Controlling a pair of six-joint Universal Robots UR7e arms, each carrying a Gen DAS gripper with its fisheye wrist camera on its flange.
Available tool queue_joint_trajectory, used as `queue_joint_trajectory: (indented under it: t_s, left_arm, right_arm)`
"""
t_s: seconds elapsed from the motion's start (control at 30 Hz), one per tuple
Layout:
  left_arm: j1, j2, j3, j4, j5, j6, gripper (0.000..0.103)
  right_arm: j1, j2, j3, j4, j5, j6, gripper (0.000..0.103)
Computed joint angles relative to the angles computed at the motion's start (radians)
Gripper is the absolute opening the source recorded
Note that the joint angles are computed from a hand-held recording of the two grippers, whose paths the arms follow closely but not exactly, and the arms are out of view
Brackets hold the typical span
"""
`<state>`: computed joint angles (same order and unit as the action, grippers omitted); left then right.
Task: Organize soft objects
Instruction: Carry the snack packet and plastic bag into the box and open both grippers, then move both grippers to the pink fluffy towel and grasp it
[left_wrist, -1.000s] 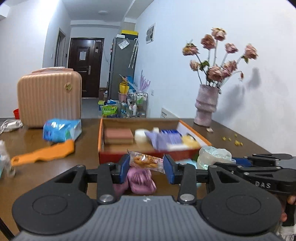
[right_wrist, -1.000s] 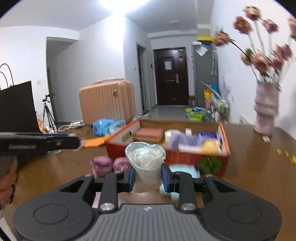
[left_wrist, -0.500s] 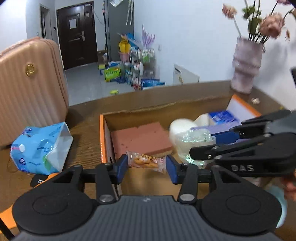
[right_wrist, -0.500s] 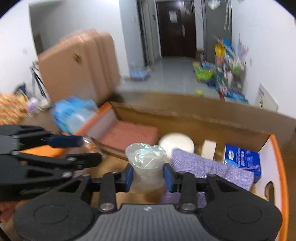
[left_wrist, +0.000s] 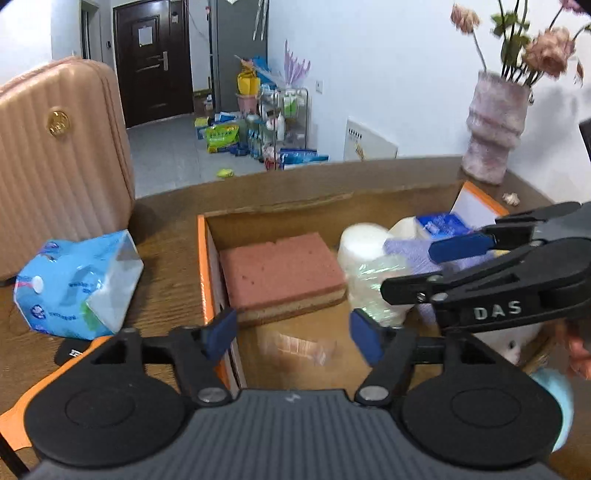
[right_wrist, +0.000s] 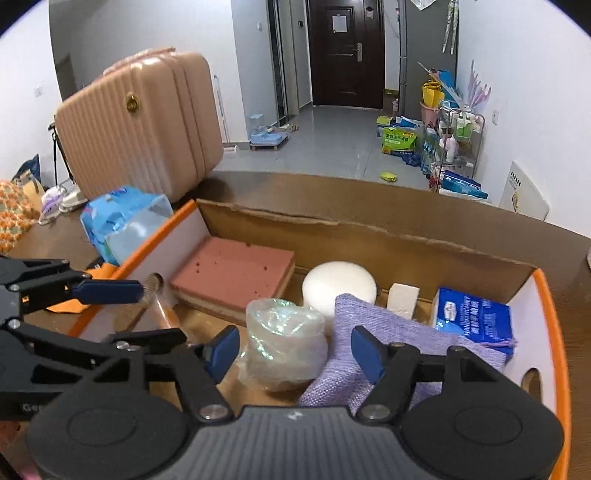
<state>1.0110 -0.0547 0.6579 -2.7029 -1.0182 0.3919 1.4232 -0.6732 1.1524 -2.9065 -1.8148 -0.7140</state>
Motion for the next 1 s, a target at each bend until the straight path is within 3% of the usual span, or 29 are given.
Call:
queue_joint_trajectory:
  t_s: [0.2, 0.43, 0.6, 0.87, 1.0]
  left_arm:
    - [-0.046, -0.119, 0.189, -0.142, 0.034, -0.008, 0.077]
    - [-0.128, -0.313, 0.51, -0.374, 0.07, 0.029, 0.083]
    - [-0.174, -0.406, 0.692, -0.504, 0.1, 0.019, 0.085]
    - [-0.24, -0.509, 1.17, -0.998, 0.111, -0.006, 0.093]
    - [-0.294, -0.465, 1.347, -1.205, 0.222, -0.057, 0.096]
  right_arm:
    - [0.017, -0.135, 0.16, -0.106, 0.047, -0.004, 0.069]
    - [0.032, -0.345, 0.405, -0.264, 0.083, -0.04, 0.078]
    - [0.024, -0.464, 0.57, -0.358, 0.125, -0.049, 0.079]
    - [-0.105, -0.624, 0.987, -0.655, 0.346, -0.161, 0.082]
    - [-0.228, -0.638, 1.159, -0.78, 0.516, -0.22, 0.086]
